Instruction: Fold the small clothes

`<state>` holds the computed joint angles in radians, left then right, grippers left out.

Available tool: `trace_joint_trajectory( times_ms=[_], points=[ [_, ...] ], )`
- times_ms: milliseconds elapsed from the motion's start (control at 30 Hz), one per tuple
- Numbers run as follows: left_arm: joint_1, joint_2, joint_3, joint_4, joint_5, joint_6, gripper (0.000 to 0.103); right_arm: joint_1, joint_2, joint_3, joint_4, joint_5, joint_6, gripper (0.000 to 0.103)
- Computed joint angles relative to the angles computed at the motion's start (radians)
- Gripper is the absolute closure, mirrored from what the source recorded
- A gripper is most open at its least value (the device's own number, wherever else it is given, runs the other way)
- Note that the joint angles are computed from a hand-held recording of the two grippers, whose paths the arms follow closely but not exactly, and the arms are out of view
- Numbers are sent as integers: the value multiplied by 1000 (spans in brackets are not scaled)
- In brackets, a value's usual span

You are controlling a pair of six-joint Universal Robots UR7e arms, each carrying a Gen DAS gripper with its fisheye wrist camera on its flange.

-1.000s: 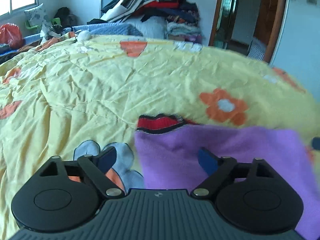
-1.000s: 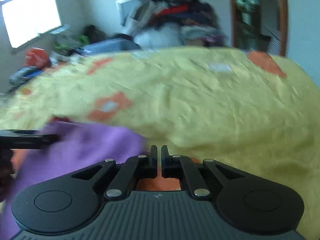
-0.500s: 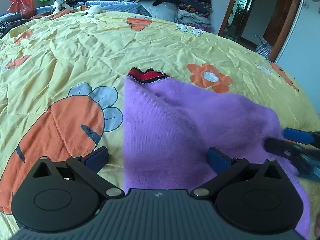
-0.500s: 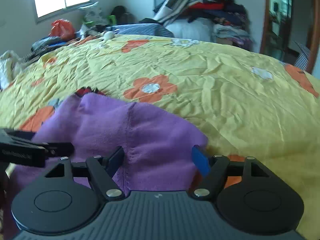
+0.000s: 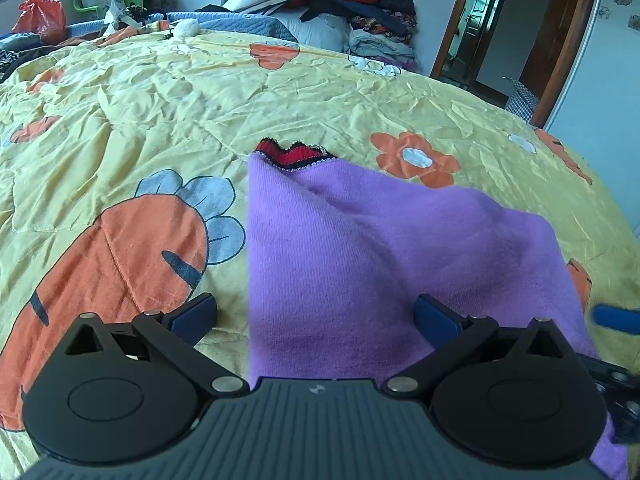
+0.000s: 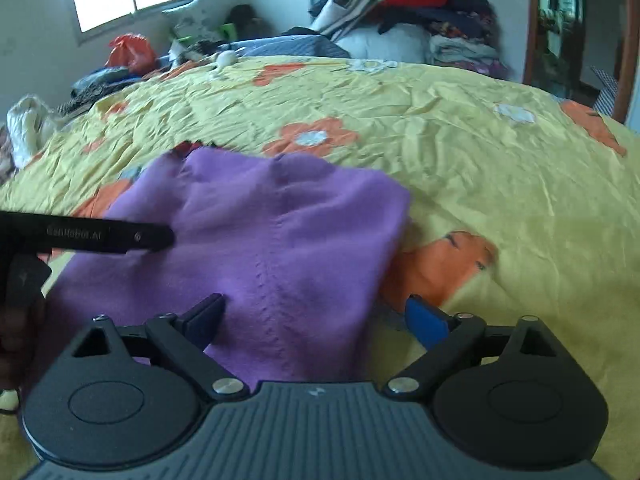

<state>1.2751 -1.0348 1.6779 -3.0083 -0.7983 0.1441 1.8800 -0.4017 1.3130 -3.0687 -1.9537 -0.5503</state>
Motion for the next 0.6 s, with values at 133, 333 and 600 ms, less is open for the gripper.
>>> trace_joint_trajectory(
  times_ms=[133,333,600],
  points=[
    [2,1,-1,-5,-7,8,0,40,-45,110,-107,10,-49,7],
    [3,2,-1,-9,-10,13,0,76,-77,231,-112,62,-127,7],
    [-34,-185,199,-31,-143,7,1,41,-91,245,-125,-58,-58,6]
  ],
)
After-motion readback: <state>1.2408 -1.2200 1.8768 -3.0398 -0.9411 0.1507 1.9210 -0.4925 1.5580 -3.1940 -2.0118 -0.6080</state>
